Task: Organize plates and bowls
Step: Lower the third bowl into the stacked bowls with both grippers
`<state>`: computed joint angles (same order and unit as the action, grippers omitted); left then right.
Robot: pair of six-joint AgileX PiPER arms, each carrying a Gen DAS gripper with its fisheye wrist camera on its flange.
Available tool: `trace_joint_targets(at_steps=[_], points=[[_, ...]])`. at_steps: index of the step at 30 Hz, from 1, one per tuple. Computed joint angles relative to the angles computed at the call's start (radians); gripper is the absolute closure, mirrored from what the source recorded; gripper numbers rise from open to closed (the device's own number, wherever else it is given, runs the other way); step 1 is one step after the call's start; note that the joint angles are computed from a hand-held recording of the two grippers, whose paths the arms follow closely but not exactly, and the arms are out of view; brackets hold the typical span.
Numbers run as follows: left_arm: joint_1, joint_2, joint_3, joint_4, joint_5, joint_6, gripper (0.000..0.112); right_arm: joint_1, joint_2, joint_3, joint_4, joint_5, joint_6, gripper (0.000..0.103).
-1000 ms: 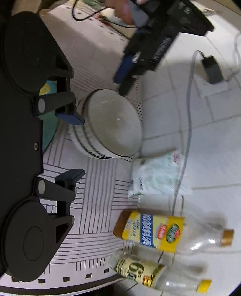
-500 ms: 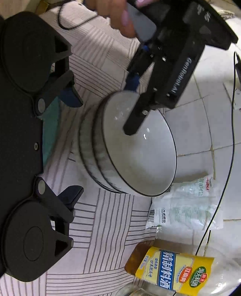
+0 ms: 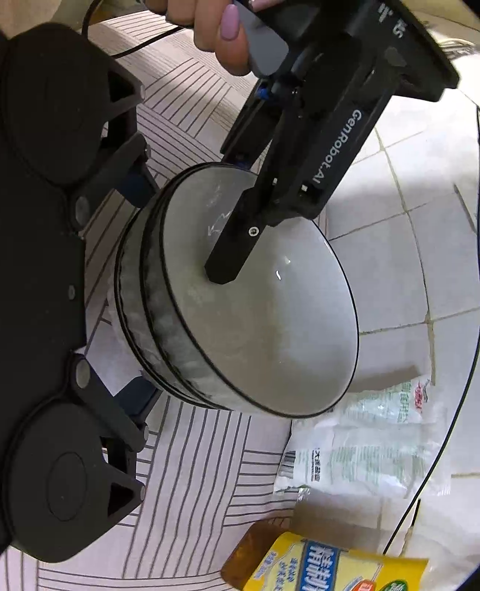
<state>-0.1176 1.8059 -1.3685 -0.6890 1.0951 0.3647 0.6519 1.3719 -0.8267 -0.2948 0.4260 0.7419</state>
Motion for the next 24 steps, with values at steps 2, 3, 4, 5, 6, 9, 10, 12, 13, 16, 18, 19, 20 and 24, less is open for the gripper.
trace_joint_targets(at_steps=[2, 3, 4, 5, 6, 9, 10, 12, 13, 16, 18, 19, 20, 24], points=[[-0.022, -0.025, 0.01, 0.032, -0.012, 0.031, 0.073, 0.014, -0.007, 0.004, -0.024, 0.004, 0.038, 0.005], [-0.029, -0.032, 0.009, 0.044, -0.01, 0.04, 0.073, 0.031, -0.009, 0.005, -0.067, 0.014, 0.086, 0.005], [-0.035, -0.036, 0.005, 0.053, -0.004, 0.04, 0.073, 0.046, -0.012, 0.006, -0.105, 0.023, 0.124, 0.005], [-0.038, -0.041, 0.003, 0.061, 0.003, 0.043, 0.073, 0.051, -0.015, 0.008, -0.118, 0.027, 0.135, 0.005], [-0.04, -0.048, 0.005, 0.066, 0.003, 0.047, 0.073, 0.058, -0.021, 0.011, -0.134, 0.026, 0.154, 0.005], [-0.038, -0.078, 0.025, 0.059, -0.011, 0.068, 0.073, 0.105, -0.042, 0.032, -0.287, 0.037, 0.314, 0.005], [-0.043, -0.082, 0.025, 0.062, -0.014, 0.073, 0.073, 0.124, -0.044, 0.033, -0.335, 0.053, 0.364, 0.005], [-0.046, -0.09, 0.026, 0.07, -0.017, 0.091, 0.073, 0.146, -0.046, 0.041, -0.402, 0.067, 0.439, 0.006], [-0.051, -0.093, 0.024, 0.075, -0.02, 0.097, 0.073, 0.156, -0.044, 0.039, -0.422, 0.081, 0.46, 0.006], [-0.053, -0.097, 0.016, 0.071, -0.011, 0.113, 0.073, 0.2, -0.051, 0.04, -0.502, 0.124, 0.549, 0.006], [-0.054, -0.108, 0.013, 0.065, -0.004, 0.129, 0.073, 0.23, -0.063, 0.046, -0.556, 0.153, 0.615, 0.006], [-0.054, -0.12, 0.014, 0.065, 0.001, 0.137, 0.073, 0.257, -0.07, 0.044, -0.582, 0.184, 0.649, 0.006], [-0.053, -0.13, 0.012, 0.064, 0.009, 0.142, 0.073, 0.277, -0.075, 0.04, -0.597, 0.211, 0.668, 0.006], [-0.033, -0.172, 0.002, 0.054, 0.072, 0.149, 0.073, 0.392, -0.092, 0.005, -0.64, 0.356, 0.757, 0.006]])
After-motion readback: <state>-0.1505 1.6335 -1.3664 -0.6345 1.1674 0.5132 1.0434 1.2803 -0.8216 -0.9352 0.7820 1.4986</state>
